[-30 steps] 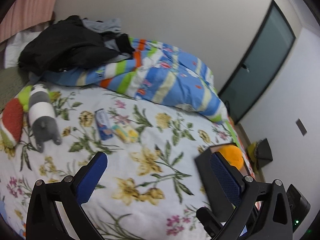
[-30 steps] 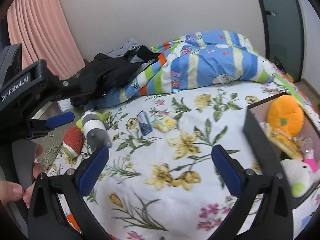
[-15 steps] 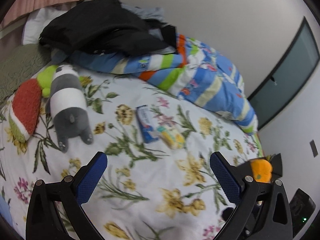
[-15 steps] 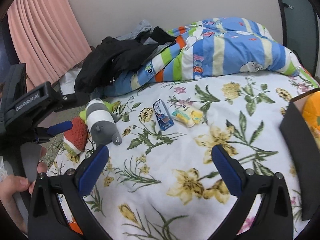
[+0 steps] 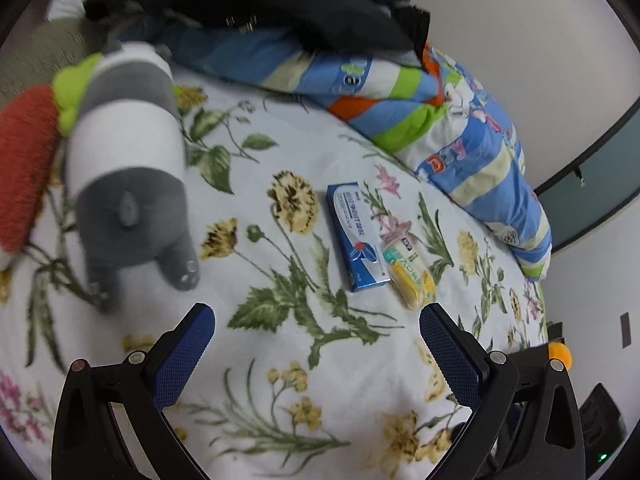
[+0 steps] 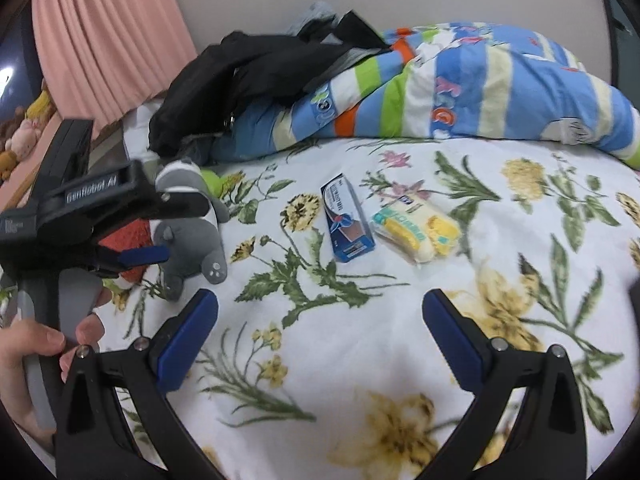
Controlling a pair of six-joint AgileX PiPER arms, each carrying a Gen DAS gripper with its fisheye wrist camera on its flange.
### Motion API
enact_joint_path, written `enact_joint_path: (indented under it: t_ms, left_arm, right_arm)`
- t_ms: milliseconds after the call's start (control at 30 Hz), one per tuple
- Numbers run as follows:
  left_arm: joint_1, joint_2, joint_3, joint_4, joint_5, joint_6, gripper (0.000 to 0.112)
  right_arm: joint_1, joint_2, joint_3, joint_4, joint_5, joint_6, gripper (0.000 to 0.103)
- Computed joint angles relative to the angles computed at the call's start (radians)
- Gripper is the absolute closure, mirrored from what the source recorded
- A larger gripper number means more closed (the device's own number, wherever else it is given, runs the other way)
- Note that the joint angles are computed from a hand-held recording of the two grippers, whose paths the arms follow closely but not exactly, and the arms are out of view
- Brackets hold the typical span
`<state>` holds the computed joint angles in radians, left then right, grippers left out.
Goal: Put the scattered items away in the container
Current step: 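Withdraw the right tool from the box toward the blue medicine box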
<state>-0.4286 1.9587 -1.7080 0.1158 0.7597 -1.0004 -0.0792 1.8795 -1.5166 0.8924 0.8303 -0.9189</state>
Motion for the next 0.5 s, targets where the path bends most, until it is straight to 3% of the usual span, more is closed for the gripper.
enact_joint_path:
  t_ms: [100,267,433,500]
  left_arm:
    - [0.034,0.069,-0.050,-0.065,-0.028,0.064,0.010]
    - [0.101,0.188,-0.142,-0.241,-0.081,0.204,0.010]
    - [0.161,0.313,-0.242,-0.513,-0.139,0.422,0.010]
    - [0.185,0.386,-0.326,-0.630,-0.122,0.512,0.010]
  right_arm:
    - [0.022,0.099,-0.073,0.028,0.021,-0.026,0.001]
    - [0.060,0.224,-0.179,0.044,-0.014,-0.046,0.001]
    - [0.104,0.312,-0.253,0.056,-0.128,-0.123,0.003]
    - [0.119,0.349,-0.294,0.036,-0.154,-0.134,0.007]
